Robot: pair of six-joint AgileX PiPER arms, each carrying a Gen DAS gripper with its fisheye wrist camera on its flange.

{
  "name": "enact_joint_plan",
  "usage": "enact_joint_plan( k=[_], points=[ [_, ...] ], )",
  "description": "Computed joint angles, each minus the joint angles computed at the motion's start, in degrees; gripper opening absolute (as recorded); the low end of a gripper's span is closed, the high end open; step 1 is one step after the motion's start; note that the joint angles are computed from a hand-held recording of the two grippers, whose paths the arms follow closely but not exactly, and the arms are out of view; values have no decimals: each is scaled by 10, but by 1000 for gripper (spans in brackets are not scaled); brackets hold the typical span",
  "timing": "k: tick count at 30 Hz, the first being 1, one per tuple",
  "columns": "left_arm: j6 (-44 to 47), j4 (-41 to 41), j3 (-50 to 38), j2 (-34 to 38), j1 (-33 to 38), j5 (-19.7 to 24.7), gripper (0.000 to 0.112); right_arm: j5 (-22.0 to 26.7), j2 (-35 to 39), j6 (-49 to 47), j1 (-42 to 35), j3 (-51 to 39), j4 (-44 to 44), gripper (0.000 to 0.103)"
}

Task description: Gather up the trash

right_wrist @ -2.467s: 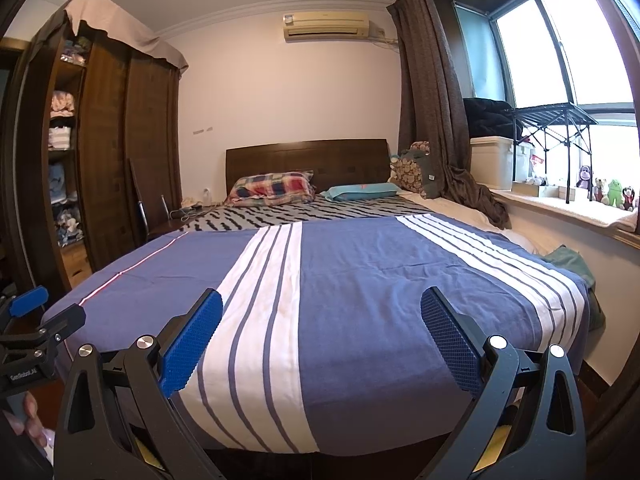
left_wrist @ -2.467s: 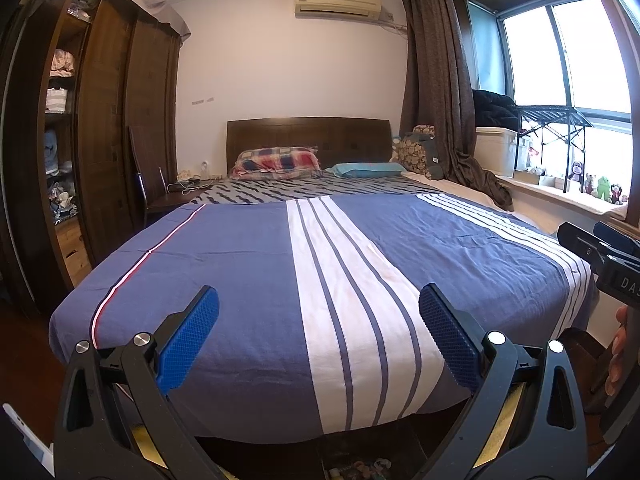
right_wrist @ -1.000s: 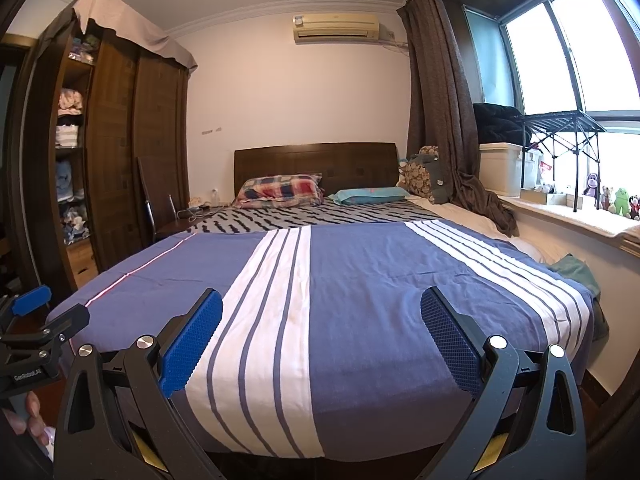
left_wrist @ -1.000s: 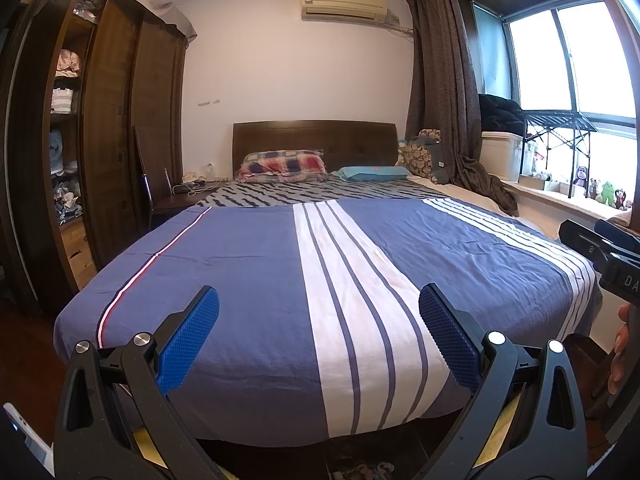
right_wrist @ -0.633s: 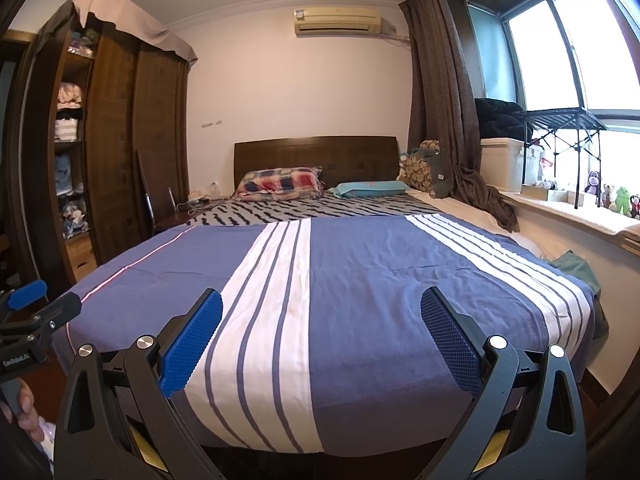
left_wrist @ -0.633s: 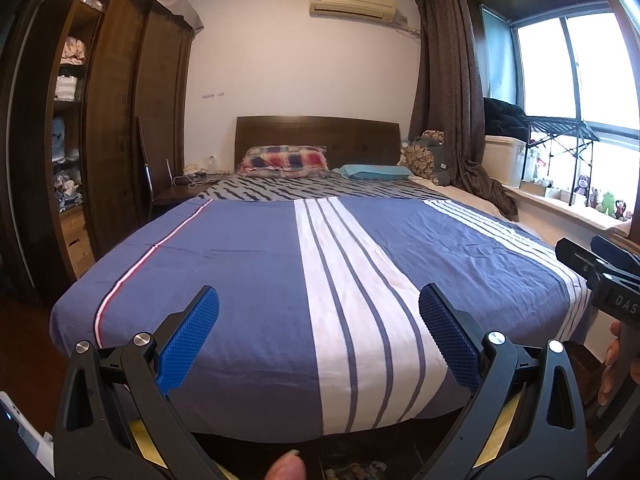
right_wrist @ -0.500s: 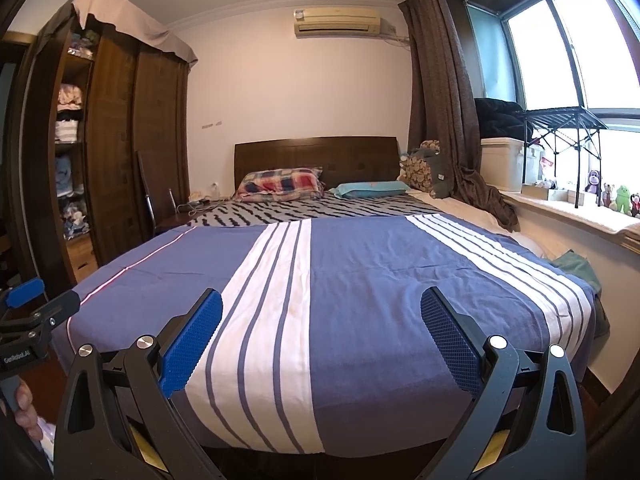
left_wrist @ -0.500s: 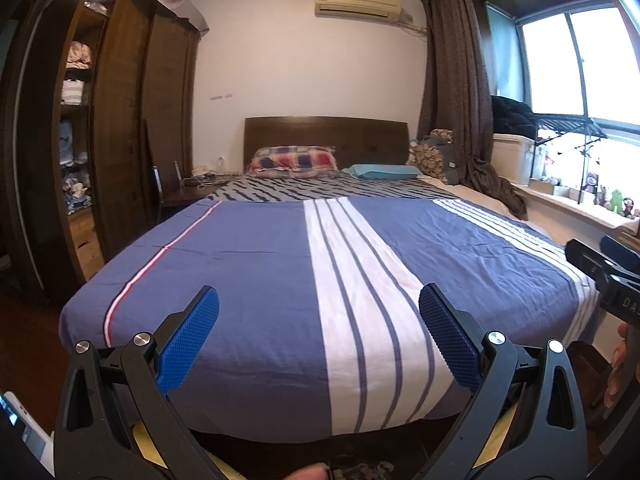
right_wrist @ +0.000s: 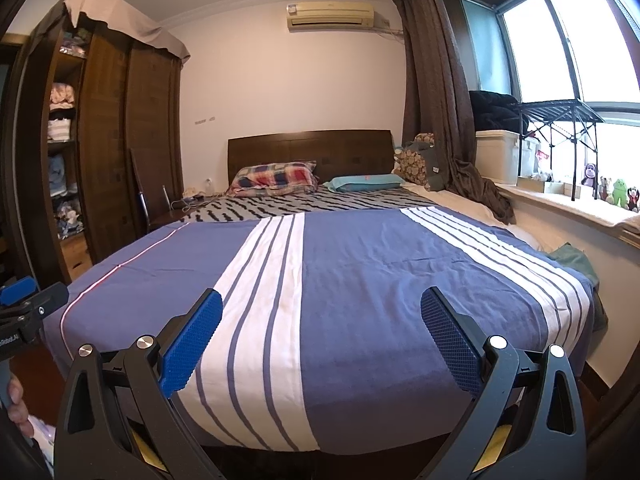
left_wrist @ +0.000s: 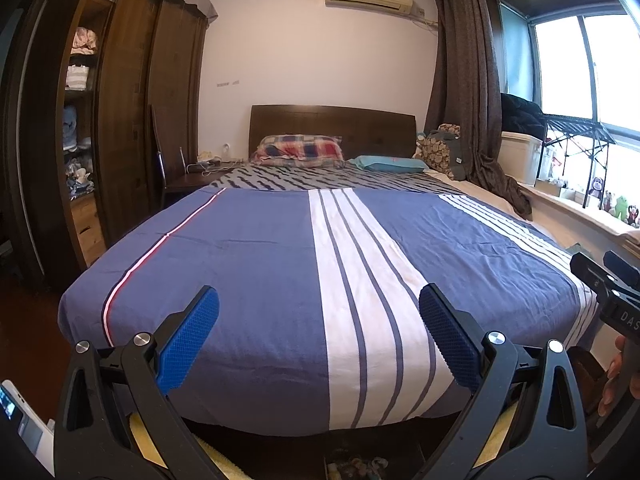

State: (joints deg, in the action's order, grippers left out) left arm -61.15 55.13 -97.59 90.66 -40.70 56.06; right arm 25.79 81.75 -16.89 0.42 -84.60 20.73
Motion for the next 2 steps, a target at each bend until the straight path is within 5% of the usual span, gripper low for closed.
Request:
enact_joint_plan(
  k=[2],
  points=[
    [0, -2, -1, 0, 4, -3, 95, 0, 1, -4, -1, -1, 3, 99]
  ],
)
